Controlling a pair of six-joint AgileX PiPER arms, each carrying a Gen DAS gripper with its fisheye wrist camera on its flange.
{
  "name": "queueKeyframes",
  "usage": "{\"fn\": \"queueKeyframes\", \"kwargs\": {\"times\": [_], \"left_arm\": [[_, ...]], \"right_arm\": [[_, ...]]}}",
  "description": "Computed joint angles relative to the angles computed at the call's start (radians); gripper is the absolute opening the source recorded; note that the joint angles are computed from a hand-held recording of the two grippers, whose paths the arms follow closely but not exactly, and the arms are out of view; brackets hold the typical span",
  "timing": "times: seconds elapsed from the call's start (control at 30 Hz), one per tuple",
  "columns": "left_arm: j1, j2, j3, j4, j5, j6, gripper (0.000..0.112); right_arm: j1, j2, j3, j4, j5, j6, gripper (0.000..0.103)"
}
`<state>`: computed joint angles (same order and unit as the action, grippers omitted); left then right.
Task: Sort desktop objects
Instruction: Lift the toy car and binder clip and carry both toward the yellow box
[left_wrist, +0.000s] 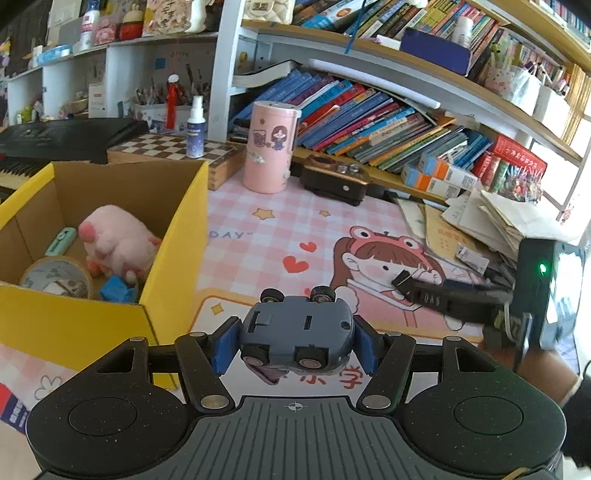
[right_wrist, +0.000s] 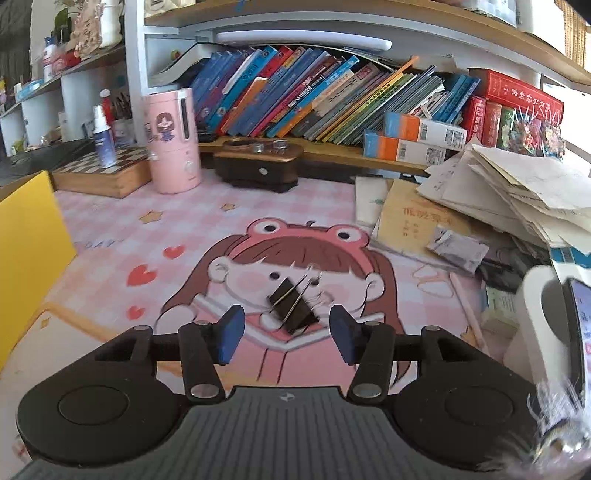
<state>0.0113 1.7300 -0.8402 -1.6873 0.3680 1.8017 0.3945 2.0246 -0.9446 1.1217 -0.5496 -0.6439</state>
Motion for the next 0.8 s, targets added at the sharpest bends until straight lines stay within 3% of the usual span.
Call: {"fn": "queueKeyframes", "kwargs": {"times": [0.2,0.27,0.33,0.4,0.5,0.6,0.8], "left_arm": [[-0.001,0.001,-0.011,0.077,-0.032,-0.072,0.063],[-0.001,0.0,-0.013,0.092,-0.042,-0.091,0.063],[0.001,-0.001,-0.015,0.104,-0.049,-0.106,0.063],[0.003,0.0,-0.016,0.105,-0.052,-0.111,0.063],[0.005,-0.001,-0.016,0.098,-0.051,-0.109,0.063],[0.006,-0.002,-0.012,0.083,-0.041,-0.095,0.063],[0.027,-0.02,0.012,0.034,0.012,-0.03,0.063]], "right_arm": [[-0.083,0.076,-0.1,-0.101,0.042,0.06,0.044],[-0.104,0.102,-0.141,-0.091,0.075,0.04,0.037],[-0.124,0.123,-0.175,-0.081,0.118,0.026,0.018],[-0.135,0.122,-0.167,-0.168,0.135,0.116,0.011],[-0.099,0.102,-0.119,-0.239,0.057,0.174,0.002],[-0.064,0.078,-0.085,-0.244,0.003,0.175,0.002],[-0.016,-0.006,-0.004,-0.238,-0.018,0.184,0.002]]}}
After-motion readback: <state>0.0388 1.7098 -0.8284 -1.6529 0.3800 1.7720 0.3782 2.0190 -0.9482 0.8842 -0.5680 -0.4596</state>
